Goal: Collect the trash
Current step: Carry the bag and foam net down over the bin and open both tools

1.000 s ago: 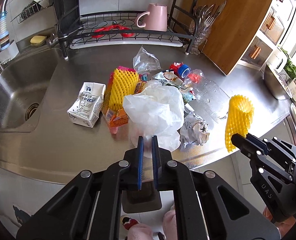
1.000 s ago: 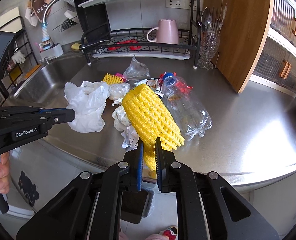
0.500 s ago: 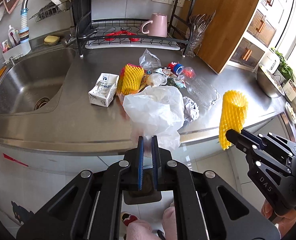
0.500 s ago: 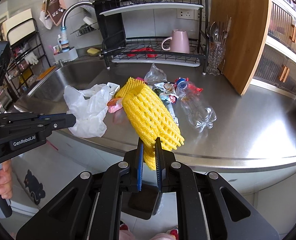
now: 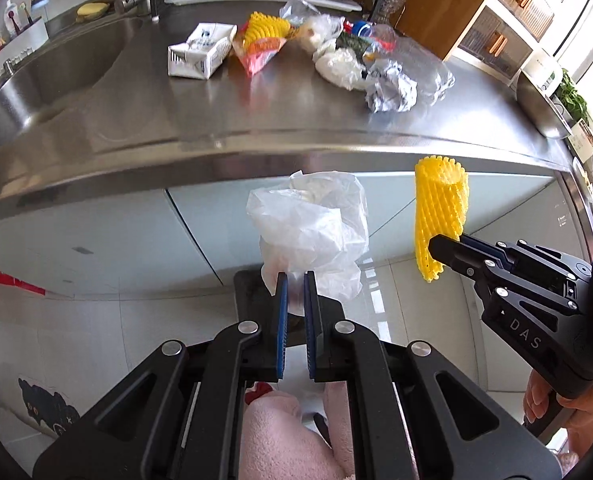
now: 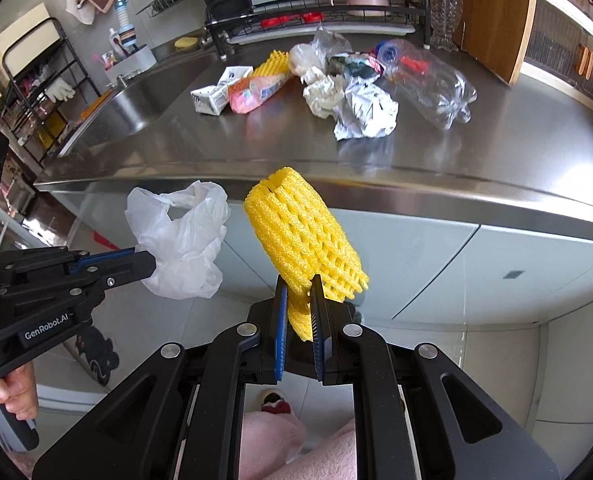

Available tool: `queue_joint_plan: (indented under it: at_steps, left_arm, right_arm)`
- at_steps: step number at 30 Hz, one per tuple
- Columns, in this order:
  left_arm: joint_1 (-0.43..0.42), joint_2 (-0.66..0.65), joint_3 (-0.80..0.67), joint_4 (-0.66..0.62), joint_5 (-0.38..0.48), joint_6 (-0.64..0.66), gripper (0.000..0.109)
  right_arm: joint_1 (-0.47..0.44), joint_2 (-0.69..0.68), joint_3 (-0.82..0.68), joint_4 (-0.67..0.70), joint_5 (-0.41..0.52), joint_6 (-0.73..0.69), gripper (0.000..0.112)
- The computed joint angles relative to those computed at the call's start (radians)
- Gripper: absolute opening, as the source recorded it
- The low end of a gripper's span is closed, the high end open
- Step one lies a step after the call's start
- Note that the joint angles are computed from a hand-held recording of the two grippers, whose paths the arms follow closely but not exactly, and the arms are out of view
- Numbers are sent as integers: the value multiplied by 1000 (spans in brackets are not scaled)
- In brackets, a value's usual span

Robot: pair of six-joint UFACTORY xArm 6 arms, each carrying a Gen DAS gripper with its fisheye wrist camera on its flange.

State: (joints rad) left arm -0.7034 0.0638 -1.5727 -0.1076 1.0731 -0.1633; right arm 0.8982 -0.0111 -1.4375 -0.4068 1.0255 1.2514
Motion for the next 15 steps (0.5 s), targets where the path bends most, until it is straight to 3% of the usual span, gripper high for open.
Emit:
queue_joint_plan:
  at_steps: [4,11,15]
  left_arm:
    - [3,5,98,-22,-52,16,6]
    - [8,93,238,-96,-229,104,6]
    - [15,194,233,-89,-245,123,6]
  right_arm:
    - [-24,-15,142,47,-171,82,12]
    - [-67,74,242,198,-312,54,12]
    - [-90,170,257,261,-395,27,13]
